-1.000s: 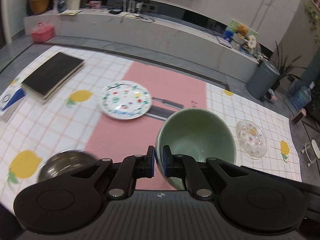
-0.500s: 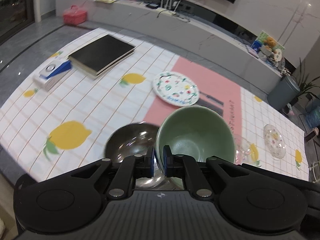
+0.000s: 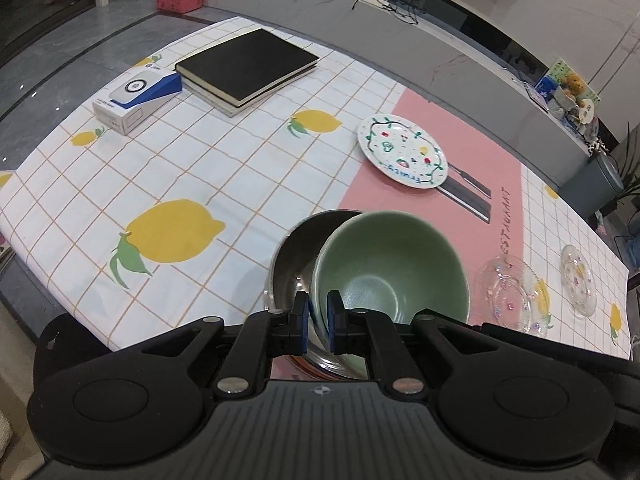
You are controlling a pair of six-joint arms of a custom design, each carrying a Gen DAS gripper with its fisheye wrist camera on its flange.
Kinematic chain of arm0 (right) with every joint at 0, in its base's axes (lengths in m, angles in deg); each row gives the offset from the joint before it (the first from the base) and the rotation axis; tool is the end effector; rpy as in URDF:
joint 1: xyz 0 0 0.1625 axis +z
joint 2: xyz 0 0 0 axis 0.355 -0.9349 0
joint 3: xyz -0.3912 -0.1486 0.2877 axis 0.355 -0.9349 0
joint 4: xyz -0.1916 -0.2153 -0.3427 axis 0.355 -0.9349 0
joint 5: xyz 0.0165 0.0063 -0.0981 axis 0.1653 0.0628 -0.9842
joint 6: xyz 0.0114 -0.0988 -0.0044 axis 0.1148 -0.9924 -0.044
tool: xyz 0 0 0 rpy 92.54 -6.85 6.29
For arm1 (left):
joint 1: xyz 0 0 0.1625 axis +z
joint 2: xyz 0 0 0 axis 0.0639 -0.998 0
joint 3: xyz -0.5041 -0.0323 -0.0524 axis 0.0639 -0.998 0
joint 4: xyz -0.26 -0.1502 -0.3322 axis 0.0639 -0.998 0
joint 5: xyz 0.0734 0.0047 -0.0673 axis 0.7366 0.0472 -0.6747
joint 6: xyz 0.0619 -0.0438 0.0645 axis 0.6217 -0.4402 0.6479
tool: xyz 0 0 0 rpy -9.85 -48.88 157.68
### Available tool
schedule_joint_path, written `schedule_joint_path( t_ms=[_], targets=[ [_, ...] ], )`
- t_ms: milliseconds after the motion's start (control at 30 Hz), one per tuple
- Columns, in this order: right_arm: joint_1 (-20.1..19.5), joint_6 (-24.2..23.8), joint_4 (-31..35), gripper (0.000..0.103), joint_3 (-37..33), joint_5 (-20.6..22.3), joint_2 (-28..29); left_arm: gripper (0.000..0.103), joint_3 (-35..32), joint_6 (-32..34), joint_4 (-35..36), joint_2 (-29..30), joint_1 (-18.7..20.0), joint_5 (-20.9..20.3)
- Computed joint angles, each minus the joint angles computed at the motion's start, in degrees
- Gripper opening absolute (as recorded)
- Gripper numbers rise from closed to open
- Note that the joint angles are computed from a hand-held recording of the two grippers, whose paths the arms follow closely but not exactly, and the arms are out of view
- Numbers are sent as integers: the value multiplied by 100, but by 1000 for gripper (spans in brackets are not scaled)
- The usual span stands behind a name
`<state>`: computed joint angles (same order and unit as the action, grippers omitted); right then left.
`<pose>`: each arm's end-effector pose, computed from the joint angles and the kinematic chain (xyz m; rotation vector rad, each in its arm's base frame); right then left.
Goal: Organize plates and bowls
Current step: 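Carry the green bowl with both grippers and lower it into the steel bowls, then open both grippers to release the green bowl rim and lift away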
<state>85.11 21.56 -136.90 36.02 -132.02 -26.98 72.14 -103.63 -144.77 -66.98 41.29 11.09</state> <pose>0.2401 -0.5245 0.1983 -0.2261 -2.7008 0.8332 -0.2758 -0.5535 0.1789 0.2565 2.5428 -0.6152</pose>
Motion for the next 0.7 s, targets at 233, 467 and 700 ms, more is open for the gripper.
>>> schedule_joint_path(
  t_ms=[233,467,700],
  targets=[
    [-31,-45,386,10,-260,-130,177,11,-133,17,223,76,155,-83],
    [-72,-54,647,10,-398,-200,272,11,-228,25,329,146,237,-136],
    [-34,-99,780,18,-482,-288,297,13,-300,28,427,177,276,-208]
  ],
)
